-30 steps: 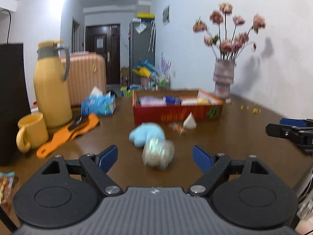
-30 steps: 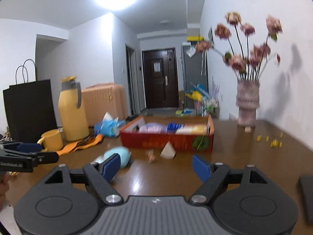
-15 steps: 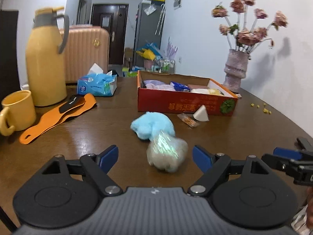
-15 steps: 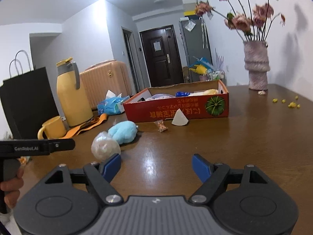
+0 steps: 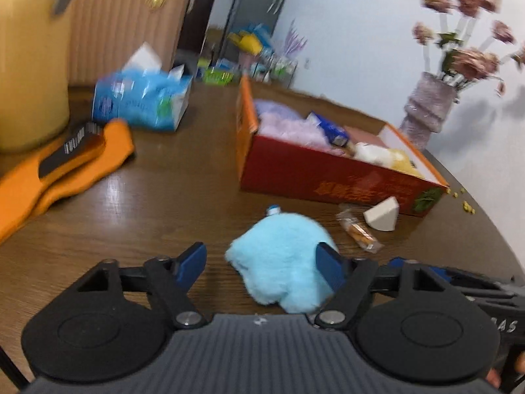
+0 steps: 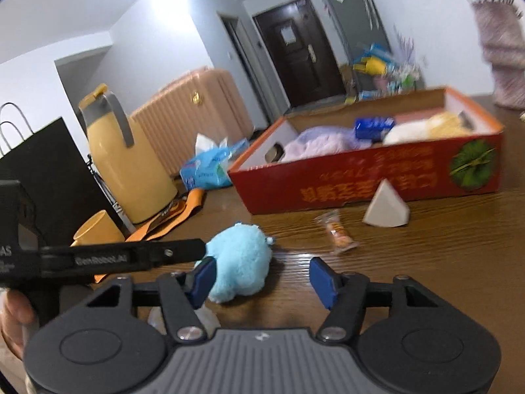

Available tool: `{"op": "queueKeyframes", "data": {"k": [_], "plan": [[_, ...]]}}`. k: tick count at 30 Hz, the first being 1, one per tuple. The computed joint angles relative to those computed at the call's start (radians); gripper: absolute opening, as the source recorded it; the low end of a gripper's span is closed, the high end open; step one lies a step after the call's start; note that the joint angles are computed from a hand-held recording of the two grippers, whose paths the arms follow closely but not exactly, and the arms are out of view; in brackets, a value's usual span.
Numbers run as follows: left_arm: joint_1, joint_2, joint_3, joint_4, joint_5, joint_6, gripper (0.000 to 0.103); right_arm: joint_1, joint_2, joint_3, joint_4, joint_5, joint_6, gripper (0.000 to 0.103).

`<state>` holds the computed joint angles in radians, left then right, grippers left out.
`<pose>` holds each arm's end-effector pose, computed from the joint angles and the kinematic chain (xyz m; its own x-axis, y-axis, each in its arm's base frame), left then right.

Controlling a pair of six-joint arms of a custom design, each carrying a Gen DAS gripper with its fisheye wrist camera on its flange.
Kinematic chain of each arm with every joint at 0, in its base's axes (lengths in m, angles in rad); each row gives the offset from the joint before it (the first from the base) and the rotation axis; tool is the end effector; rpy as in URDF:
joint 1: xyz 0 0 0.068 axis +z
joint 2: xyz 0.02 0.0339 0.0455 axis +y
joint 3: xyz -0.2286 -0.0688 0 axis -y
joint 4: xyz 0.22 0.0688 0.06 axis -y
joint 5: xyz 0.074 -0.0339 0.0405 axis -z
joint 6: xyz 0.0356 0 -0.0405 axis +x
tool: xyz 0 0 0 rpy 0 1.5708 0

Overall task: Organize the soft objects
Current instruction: 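Grasp the light blue plush with the right gripper, then carry the blue plush into the red box and open the right gripper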

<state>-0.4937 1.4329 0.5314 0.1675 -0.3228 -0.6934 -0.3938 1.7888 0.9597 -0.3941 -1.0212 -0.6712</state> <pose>0.2274 -0.1095 0.1324 -0.6083 -0.3610 -0.7069 -0.1909 0.9310 -0.3112 0.2830 -0.0847 0.1280 -0.6377 -0.0868 -0.7654 -0.5931 0.6894 0.4160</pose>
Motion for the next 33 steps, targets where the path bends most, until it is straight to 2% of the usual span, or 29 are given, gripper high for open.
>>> {"op": "queueKeyframes", "data": {"k": [2,4,5,6,7,8,10,13,16,18,21,24,27,33], "plan": [[0.083,0.026,-0.025,0.069,0.131,-0.022,0.056,0.061,0.058,0.047,0.013,0.030,0.055,0.055],[0.150,0.048,-0.061,0.163,0.256,-0.045,0.047,0.112,0.118,0.091,0.027,0.051,0.110,0.046],[0.165,0.059,-0.076,0.207,0.288,-0.057,0.036,0.125,0.145,0.116,0.020,0.053,0.126,0.045],[0.175,0.068,-0.086,0.238,0.311,-0.065,0.031,0.139,0.178,0.148,0.002,0.048,0.143,0.042],[0.170,0.074,-0.093,0.260,0.303,-0.063,0.030,0.145,0.200,0.166,-0.013,0.036,0.147,0.034],[0.154,0.069,-0.099,0.268,0.269,-0.049,0.027,0.147,0.222,0.189,-0.049,0.016,0.131,0.032],[0.126,0.038,-0.101,0.248,0.237,-0.036,0.026,0.150,0.216,0.177,-0.033,0.015,0.145,0.030],[0.050,-0.076,-0.092,0.158,0.161,-0.023,0.025,0.118,0.169,0.155,-0.065,-0.005,0.110,0.028],[-0.081,-0.181,-0.025,-0.001,0.056,-0.030,0.025,0.030,0.072,0.125,-0.178,-0.059,-0.028,0.028],[-0.208,-0.204,0.027,-0.080,-0.052,-0.060,0.025,-0.062,0.016,0.130,-0.330,-0.092,-0.186,0.028],[-0.419,-0.163,0.109,-0.156,-0.232,-0.109,0.025,-0.242,0.039,0.217,-0.688,-0.125,-0.548,0.028],[-0.556,-0.071,0.157,-0.174,-0.313,-0.198,0.025,-0.409,0.138,0.313,-0.976,-0.086,-0.859,0.028],[-0.666,0.054,0.195,-0.182,-0.348,-0.310,0.025,-0.525,0.230,0.370,-1.066,0.007,-0.980,0.028],[-0.761,0.174,0.188,-0.162,-0.315,-0.484,0.026,-0.648,0.350,0.413,-1.079,0.169,-1.060,0.030]]}}
